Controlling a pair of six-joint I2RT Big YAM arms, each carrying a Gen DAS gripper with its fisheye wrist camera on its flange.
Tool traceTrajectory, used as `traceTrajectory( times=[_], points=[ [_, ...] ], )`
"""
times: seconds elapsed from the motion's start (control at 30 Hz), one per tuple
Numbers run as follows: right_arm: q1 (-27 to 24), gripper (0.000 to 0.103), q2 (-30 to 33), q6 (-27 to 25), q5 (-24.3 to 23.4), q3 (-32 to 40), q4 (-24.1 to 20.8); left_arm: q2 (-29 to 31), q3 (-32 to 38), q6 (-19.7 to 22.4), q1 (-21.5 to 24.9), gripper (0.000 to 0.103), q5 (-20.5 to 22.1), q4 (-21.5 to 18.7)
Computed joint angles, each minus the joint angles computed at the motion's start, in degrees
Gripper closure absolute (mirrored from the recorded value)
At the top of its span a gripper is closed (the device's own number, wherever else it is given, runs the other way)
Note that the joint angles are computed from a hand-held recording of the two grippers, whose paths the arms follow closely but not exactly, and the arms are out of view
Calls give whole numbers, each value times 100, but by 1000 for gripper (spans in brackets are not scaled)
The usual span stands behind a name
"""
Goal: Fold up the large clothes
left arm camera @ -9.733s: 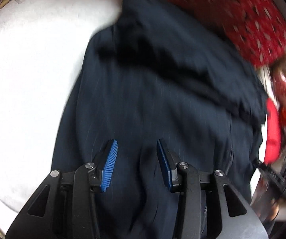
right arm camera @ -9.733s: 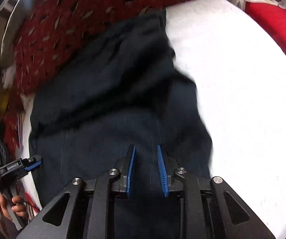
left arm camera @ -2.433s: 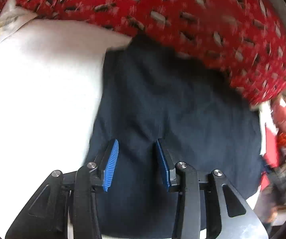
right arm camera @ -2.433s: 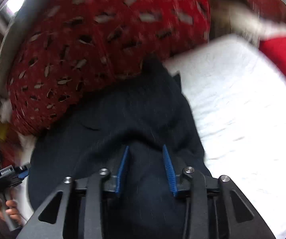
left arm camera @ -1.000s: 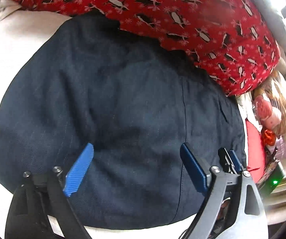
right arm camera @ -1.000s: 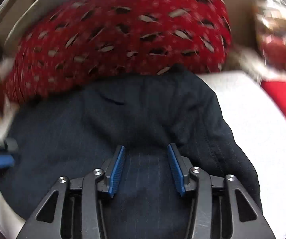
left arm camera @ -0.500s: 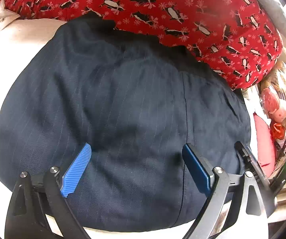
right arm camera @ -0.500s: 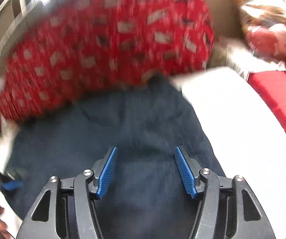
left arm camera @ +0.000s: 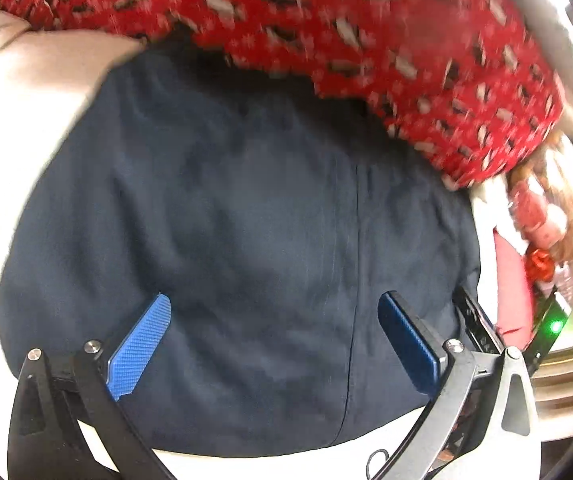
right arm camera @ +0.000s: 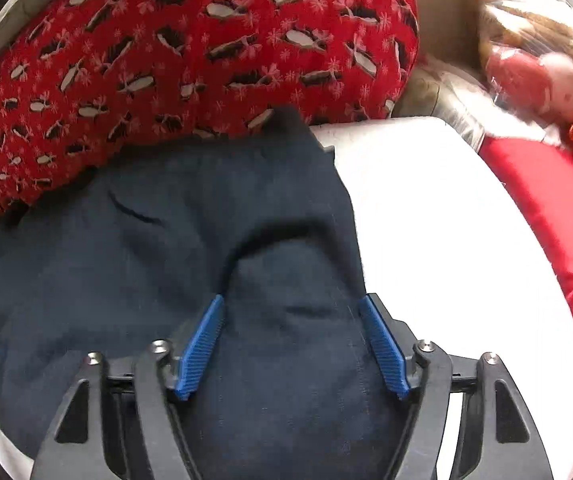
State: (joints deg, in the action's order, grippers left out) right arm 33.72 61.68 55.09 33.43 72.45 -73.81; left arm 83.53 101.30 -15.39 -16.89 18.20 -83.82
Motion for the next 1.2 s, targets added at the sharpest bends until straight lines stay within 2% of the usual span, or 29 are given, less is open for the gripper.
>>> traceTrajectory(
  times=[0.07, 0.13, 0.2, 0.27, 0.33, 0.37, 0.4, 0.43, 0.47, 0.5, 0.6, 0.7, 0.73, 0.8, 0.83, 0.9, 1.07, 1.13, 1.2],
  points=[
    [58, 32, -89, 185, 144, 41, 38, 11, 224, 133, 297, 0, -119, 149],
    [279, 32, -295, -37, 447, -36, 541, 194, 539, 126, 677, 0, -137, 69],
    [504, 31, -345, -433, 662, -57, 931, 400, 721, -82, 1093, 0, 207, -100],
    [662, 31, -259, -908, 681, -19, 1264, 489, 671, -310, 1407, 0, 515, -170],
    [782, 31, -29, -1380, 541, 17, 1383, 460, 418, -428, 1643, 0, 885, -149],
    [745, 30, 135, -1500, 288, 32, 1355, 437, 295, -427, 1717, 0, 1056, -140],
    [651, 29, 328, -1533, -74, 69, 1201, 414, 160, -395, 1772, 0, 1247, -158],
    [620, 29, 538, -1634, -153, -18, 1154, 417, 3, -323, 1788, 0, 1502, -260],
    [779, 29, 521, -1767, 296, -170, 1395, 445, -85, -237, 1785, 0, 1640, -382],
    [842, 29, 529, -1805, 482, -216, 1492, 475, -198, -129, 1752, 0, 1734, -512],
    [685, 27, 429, -1805, 191, -273, 1699, 309, -358, 38, 1537, 0, 1386, -340],
    [733, 27, 333, -1773, 256, -358, 1730, 221, -398, 236, 1317, 0, 1644, -399],
    [752, 27, 354, -1771, 303, -345, 1708, 143, -425, 296, 1231, 4, 1615, -347],
    [807, 27, 300, -1719, 351, -420, 1732, -6, -423, 267, 1009, 41, 1274, -226],
    [831, 27, 284, -1685, 357, -442, 1747, -11, -375, 214, 943, 49, 1131, -196],
    [825, 27, 279, -1691, 348, -462, 1786, -77, -331, 73, 905, 80, 1054, -131],
    [846, 27, 260, -1677, 351, -485, 1794, -165, 4, -537, 721, 84, 1258, 223],
    [845, 26, 244, -1666, 323, -476, 1762, -148, 189, -705, 455, 85, 1193, 296],
    [858, 27, 237, -1564, 290, -370, 1549, -170, 299, -855, 193, 85, 1195, 362]
  ],
)
